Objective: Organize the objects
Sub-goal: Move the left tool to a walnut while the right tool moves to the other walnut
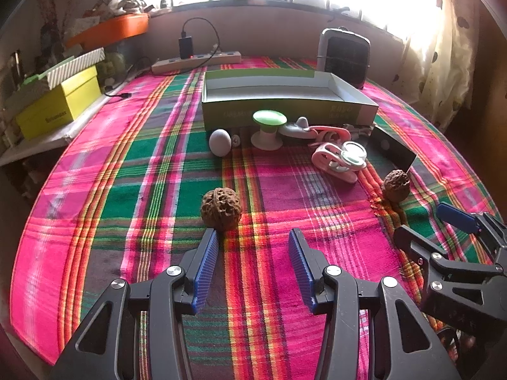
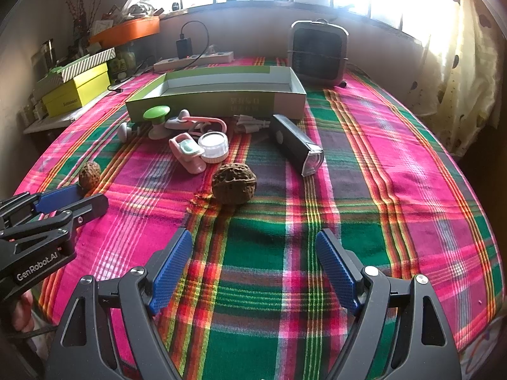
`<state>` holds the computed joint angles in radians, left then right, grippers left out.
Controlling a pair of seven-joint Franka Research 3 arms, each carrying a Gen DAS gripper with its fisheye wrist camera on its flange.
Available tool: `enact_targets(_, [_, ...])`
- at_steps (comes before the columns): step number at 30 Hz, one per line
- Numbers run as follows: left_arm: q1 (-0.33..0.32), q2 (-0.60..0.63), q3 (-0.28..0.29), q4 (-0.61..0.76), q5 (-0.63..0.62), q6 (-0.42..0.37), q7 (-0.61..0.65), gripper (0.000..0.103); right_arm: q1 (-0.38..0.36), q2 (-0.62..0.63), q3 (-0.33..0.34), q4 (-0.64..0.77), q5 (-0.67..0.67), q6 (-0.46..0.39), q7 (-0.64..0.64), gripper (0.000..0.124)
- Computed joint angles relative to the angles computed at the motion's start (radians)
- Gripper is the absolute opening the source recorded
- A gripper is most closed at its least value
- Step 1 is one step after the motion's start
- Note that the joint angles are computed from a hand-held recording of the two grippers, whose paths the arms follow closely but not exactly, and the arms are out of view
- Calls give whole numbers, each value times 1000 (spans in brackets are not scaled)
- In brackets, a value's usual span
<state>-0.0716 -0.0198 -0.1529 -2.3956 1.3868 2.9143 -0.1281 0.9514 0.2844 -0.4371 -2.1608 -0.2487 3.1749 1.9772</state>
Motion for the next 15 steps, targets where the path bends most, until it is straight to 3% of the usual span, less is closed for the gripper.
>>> enact_targets(8, [24,8,20,5,47,63,-38,44,-150,19,163,62,31,-55,-66,81])
enact_targets(15, [36,27,30,24,52,73,-46,44,-243,39,261,107,53,-88,-110,81])
